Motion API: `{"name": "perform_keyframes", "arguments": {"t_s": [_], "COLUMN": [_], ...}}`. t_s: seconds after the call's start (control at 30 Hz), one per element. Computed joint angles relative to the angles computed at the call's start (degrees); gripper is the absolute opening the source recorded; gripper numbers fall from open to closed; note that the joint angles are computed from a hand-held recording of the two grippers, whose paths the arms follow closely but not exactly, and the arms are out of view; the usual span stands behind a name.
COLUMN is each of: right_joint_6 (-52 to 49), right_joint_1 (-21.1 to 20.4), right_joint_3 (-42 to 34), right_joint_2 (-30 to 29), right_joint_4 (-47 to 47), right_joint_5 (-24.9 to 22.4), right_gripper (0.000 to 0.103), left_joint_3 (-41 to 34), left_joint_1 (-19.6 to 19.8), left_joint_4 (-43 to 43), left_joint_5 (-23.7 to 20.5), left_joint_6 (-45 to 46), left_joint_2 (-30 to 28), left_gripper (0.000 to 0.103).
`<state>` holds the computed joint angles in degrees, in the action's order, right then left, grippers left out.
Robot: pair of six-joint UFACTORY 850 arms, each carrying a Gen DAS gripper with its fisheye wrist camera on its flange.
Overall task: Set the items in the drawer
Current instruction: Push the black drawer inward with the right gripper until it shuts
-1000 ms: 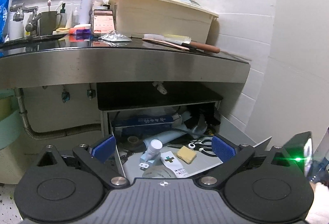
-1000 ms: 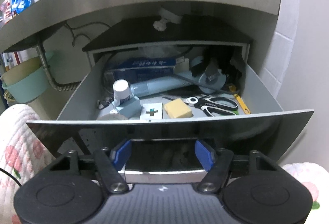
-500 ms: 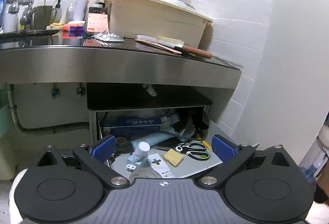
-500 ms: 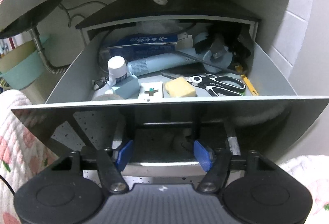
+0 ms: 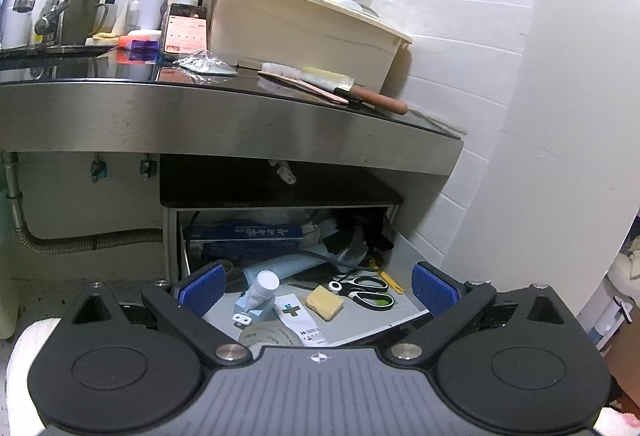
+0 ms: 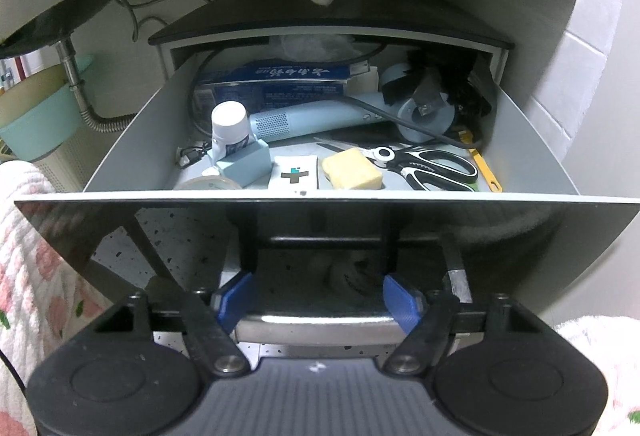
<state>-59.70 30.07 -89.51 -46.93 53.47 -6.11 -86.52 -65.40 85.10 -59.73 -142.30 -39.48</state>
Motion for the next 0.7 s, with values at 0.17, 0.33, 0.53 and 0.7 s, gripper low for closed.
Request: {"name": "perform_keyframes", "arguments": {"t_s": [0.17,0.33,0.53,0.7], "right_joint_6": [-5.09,-5.58,4.93,6.61], "right_joint_1": [0.15,0.22,0.55,0.71], "right_joint_3": [-1.52,-3.99,-6.68,-7.41], "right_joint_2": [-1.28,-3.01,-4.59,-5.13], "right_joint_4": [4.79,5.28,-5.05,-6.57], "right_joint_5": [0.7,0.68,0.21,0.29], "right_gripper": [0.073,0.073,0.073,0.073], "left_joint_3": [-0.81,-0.94,-0.47,-0.58], "left_joint_1": [-0.17,-0.13,0.2,0.1], "left_joint_4": [-0.01,-0.49,-1.11,-1.24], "left_joint_5": [-0.32,-0.12,1.33,1.4], "left_joint_6": [1.04,1.33,0.5,0.96], "left_joint_2": [-0.48,-0.59,-0.34,-0.41], "left_gripper": [0.101,0.101,0.101,0.101]}}
